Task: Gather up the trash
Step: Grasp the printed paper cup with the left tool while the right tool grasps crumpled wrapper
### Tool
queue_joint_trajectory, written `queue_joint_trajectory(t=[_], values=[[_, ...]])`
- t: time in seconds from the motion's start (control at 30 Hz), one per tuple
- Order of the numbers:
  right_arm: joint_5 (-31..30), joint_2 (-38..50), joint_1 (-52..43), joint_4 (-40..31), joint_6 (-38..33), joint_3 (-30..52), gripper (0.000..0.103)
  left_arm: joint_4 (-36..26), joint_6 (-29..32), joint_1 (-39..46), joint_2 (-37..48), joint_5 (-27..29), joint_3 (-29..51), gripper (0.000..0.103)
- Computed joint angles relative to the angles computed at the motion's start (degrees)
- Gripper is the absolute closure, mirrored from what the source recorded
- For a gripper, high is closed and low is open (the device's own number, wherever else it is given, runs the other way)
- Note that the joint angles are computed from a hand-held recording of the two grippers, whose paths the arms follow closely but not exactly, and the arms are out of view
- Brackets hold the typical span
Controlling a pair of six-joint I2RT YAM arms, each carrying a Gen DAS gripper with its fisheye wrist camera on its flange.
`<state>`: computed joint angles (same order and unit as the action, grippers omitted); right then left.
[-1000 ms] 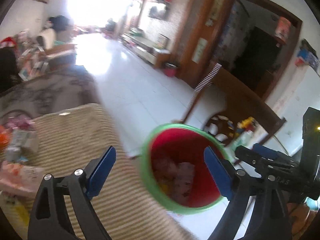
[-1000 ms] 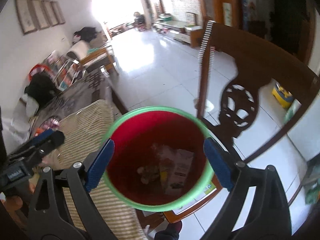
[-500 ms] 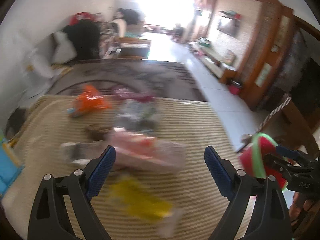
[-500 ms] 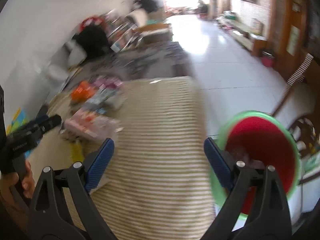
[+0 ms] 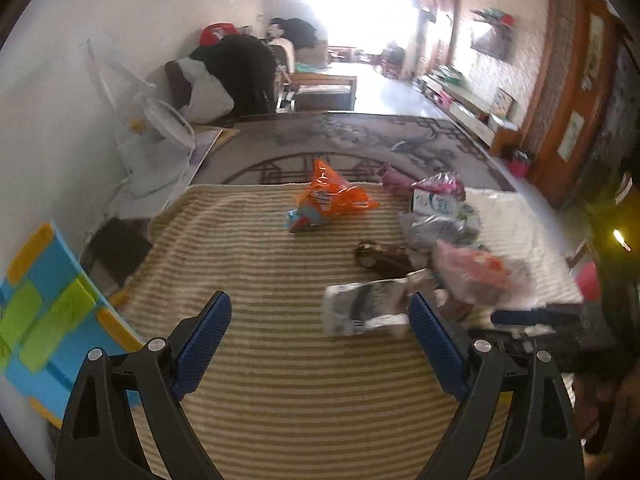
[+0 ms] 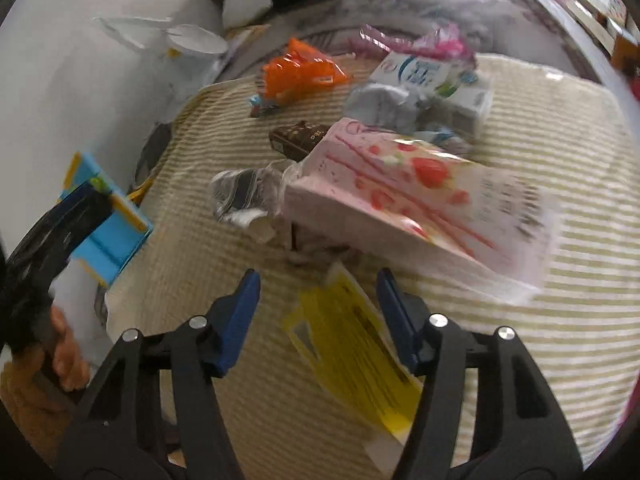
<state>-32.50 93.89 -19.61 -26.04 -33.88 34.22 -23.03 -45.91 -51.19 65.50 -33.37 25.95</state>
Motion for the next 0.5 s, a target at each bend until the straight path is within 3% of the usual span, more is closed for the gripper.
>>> queue_joint_trajectory(t=[0.17, 0.23, 0.3, 0.33, 0.37, 0.5], values=[[2.94, 2.25, 7.79, 9.89, 12.81, -0.56, 0.036, 6.48, 13.65, 8.76, -3.68, 6.71, -4.9, 0.017], [3.62, 3.78, 8.86, 10.41, 13.51, 0.34, 0.037, 10.02, 17.86, 11.77, -3.05, 10.27, -5.98, 0.017], [3.91, 3.76, 9.45, 10.0, 12.41, 0.39, 0.045, 14.51, 22.35, 14.6, -0.51, 14.17, -6.66, 0.017], [3.99, 2.44, 9.61, 9.94, 11.94, -0.21, 0.055, 16.14, 23.81, 15.36, 0.89, 15.41, -6.74, 0.017], [3.48, 1.42, 9.19, 8.46, 10.95, -0.15, 0.074, 17.43, 24.96, 15.88, 2.91, 16.43, -6.44, 0.016], [0.48, -3.56, 4.94, 2.86, 7.43, -0.47, 0.081, 23.15, 27.79, 20.05, 14.83, 22.25, -3.33, 0.016]])
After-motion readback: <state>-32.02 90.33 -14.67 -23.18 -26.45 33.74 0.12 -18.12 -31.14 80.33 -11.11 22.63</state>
